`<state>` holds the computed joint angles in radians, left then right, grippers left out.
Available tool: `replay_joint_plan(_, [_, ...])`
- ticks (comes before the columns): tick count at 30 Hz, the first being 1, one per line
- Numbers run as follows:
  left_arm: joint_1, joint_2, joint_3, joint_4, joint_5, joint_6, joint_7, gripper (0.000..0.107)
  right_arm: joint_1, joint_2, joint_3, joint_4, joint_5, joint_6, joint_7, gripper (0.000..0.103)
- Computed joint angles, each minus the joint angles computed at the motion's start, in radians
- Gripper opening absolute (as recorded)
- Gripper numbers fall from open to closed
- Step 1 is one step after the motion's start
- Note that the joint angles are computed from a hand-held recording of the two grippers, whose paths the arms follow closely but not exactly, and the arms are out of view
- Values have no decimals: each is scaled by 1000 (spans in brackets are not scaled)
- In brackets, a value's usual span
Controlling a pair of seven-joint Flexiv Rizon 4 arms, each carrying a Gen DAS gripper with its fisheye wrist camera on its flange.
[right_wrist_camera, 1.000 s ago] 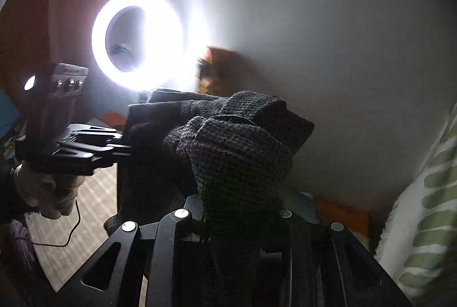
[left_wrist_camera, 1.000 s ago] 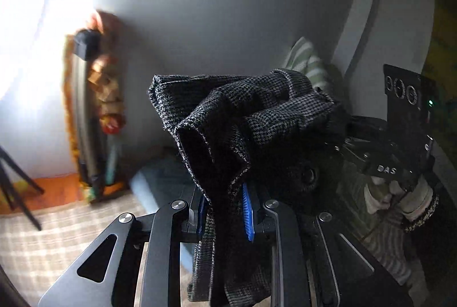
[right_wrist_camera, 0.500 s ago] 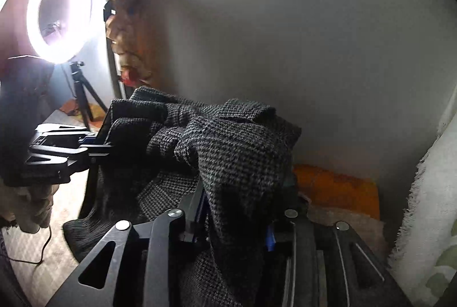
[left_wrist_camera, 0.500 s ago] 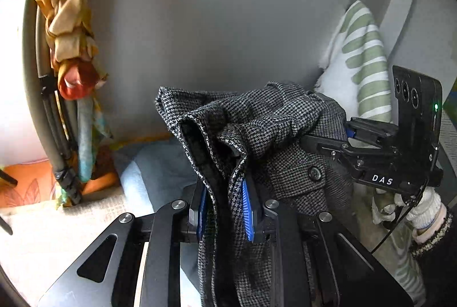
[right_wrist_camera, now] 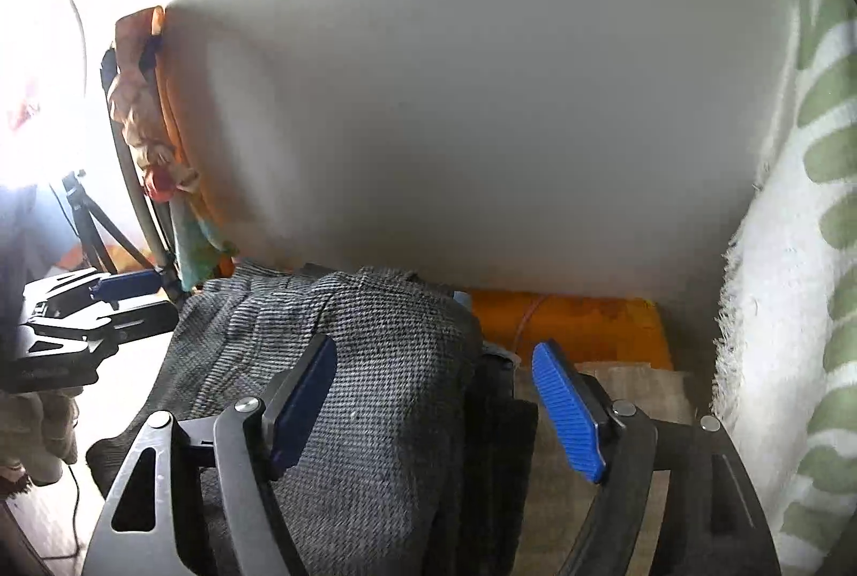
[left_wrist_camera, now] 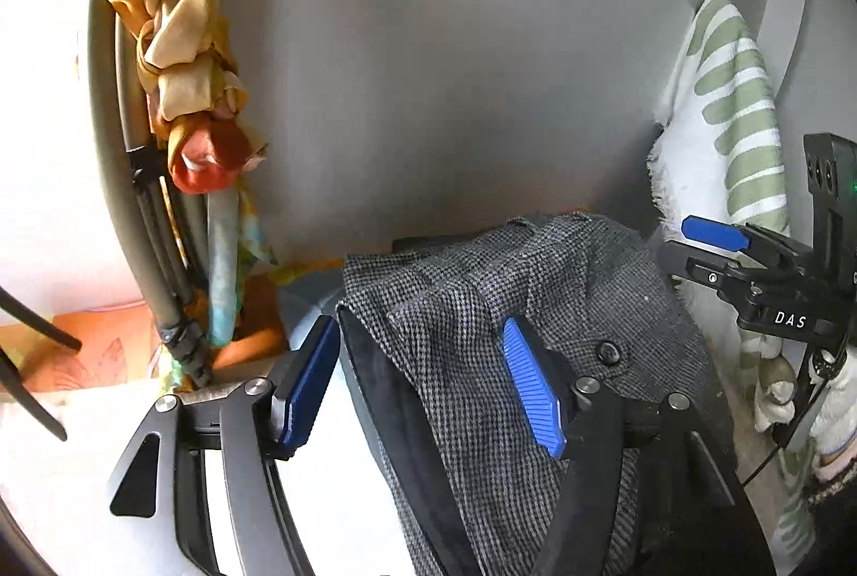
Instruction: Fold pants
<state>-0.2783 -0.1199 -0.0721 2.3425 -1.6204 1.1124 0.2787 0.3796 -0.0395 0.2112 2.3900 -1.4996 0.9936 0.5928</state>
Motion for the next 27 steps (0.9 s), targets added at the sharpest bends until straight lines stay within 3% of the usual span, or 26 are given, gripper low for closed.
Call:
replay_joint_plan(10, [46, 122, 48, 80, 123, -78, -60, 72, 79, 44, 66, 9, 112, -122, 32, 91])
replay_joint_plan(17, [89, 255, 102, 160, 223, -143, -64, 77, 187, 39, 123, -48, 214, -262, 32, 103])
replay_joint_plan(27, [177, 456, 214, 250, 400, -284, -92, 78, 339, 2, 178, -145, 293, -428, 56, 103])
